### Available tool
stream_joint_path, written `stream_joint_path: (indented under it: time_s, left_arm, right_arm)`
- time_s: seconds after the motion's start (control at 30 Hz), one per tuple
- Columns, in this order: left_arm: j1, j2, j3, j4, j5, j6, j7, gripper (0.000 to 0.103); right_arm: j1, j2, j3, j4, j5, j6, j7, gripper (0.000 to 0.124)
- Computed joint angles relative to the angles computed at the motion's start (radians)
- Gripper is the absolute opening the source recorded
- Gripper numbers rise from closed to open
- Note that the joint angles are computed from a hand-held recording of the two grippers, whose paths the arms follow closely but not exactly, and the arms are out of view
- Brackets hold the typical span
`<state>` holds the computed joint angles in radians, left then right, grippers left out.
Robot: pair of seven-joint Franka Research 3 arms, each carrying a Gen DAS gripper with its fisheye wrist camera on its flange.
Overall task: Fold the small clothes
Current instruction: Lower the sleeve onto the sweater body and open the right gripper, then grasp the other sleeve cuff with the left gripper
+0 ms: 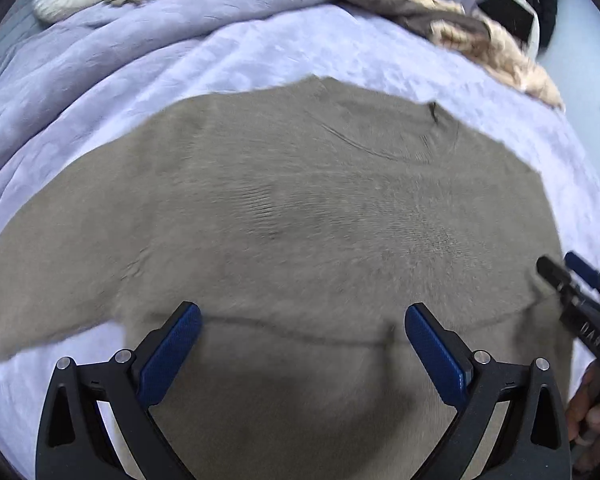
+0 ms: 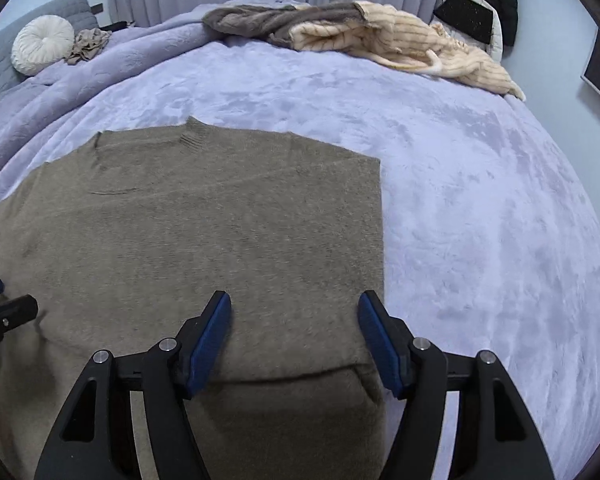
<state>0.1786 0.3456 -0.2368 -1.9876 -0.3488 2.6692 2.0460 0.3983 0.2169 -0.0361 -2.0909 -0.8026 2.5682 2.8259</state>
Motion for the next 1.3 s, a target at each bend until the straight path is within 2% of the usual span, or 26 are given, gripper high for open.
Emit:
stream_joint_path:
  time_s: [0.03, 0.17, 0.27, 0.37, 0.4, 0.47, 0.5, 0.57, 0.67, 0.73, 0.8, 0.87, 0.9, 0.93, 0.97, 1.1, 1.13, 1.2, 1.23, 1.3]
  left_arm:
    - [0.029, -0.017, -0.004, -0.017, -0.039, 0.003, 0.015, 0.102]
    - [0.121, -0.038, 0.052, -0.047, -0.141, 0.010, -0.006, 0.102]
    - [0.202, -0.003, 0.104, -0.012, -0.202, 0.008, -0.045, 0.102]
    - [0.283, 0.059, 0.145, 0.039, -0.222, 0.052, -0.102, 0.102]
    - [0.327, 0.088, 0.141, 0.070, -0.248, 0.053, -0.108, 0.102]
    - [0.443, 0.157, 0.087, 0.154, -0.354, 0.008, -0.073, 0.102]
    - [0.519, 0.210, 0.047, 0.226, -0.437, -0.057, -0.037, 0.102]
    - [0.618, 0.302, -0.009, 0.352, -0.569, -0.184, 0.034, 0.102]
    - [0.664, 0.412, -0.031, 0.500, -0.678, -0.287, 0.067, 0.102]
    - [0.652, 0.450, -0.024, 0.557, -0.689, -0.296, 0.065, 0.102]
    - [0.644, 0.453, -0.027, 0.561, -0.705, -0.264, 0.101, 0.100]
    - [0.646, 0.438, -0.031, 0.538, -0.730, -0.226, 0.140, 0.073]
    - [0.652, 0.447, -0.034, 0.546, -0.740, -0.237, 0.141, 0.048]
    - [0.667, 0.459, -0.040, 0.553, -0.758, -0.263, 0.138, 0.042]
    - [0.673, 0.475, -0.040, 0.565, -0.773, -0.276, 0.123, 0.042]
    - [0.669, 0.500, -0.042, 0.582, -0.796, -0.267, 0.122, 0.020]
    - [0.675, 0.495, -0.046, 0.576, -0.808, -0.269, 0.127, 0.020]
    - [0.699, 0.471, -0.060, 0.535, -0.859, -0.264, 0.170, 0.012]
    - [0.710, 0.454, -0.062, 0.512, -0.890, -0.263, 0.188, 0.012]
    - [0.699, 0.447, -0.030, 0.499, -0.899, -0.261, 0.170, 0.012]
  right_arm:
    - [0.012, -0.005, 0.005, 0.001, -0.017, 0.002, 0.008, 0.070]
    - [0.046, 0.012, 0.039, 0.022, -0.016, 0.039, 0.004, 0.070]
    - [0.079, 0.068, 0.058, 0.075, 0.042, 0.049, -0.074, 0.070]
    - [0.132, 0.119, 0.056, 0.136, 0.080, 0.011, -0.145, 0.070]
    - [0.148, 0.135, 0.054, 0.161, 0.091, -0.002, -0.169, 0.070]
    - [0.175, 0.146, 0.046, 0.182, 0.106, -0.015, -0.195, 0.070]
    - [0.188, 0.156, 0.043, 0.200, 0.112, -0.027, -0.209, 0.070]
    - [0.214, 0.174, 0.035, 0.235, 0.116, -0.056, -0.229, 0.070]
    - [0.235, 0.190, 0.027, 0.268, 0.131, -0.085, -0.250, 0.070]
    - [0.248, 0.204, 0.024, 0.292, 0.141, -0.112, -0.262, 0.070]
    - [0.258, 0.217, 0.021, 0.316, 0.147, -0.138, -0.277, 0.070]
    - [0.264, 0.226, 0.020, 0.333, 0.154, -0.158, -0.292, 0.070]
    - [0.268, 0.231, 0.019, 0.343, 0.156, -0.169, -0.299, 0.070]
    - [0.271, 0.235, 0.018, 0.351, 0.158, -0.177, -0.305, 0.070]
    - [0.273, 0.239, 0.017, 0.360, 0.160, -0.184, -0.311, 0.070]
    - [0.280, 0.260, 0.016, 0.398, 0.173, -0.203, -0.335, 0.070]
    - [0.283, 0.267, 0.015, 0.409, 0.175, -0.207, -0.340, 0.070]
    - [0.286, 0.274, 0.015, 0.423, 0.183, -0.209, -0.351, 0.070]
    - [0.287, 0.277, 0.014, 0.429, 0.186, -0.206, -0.356, 0.070]
    - [0.292, 0.284, 0.009, 0.441, 0.188, -0.205, -0.357, 0.070]
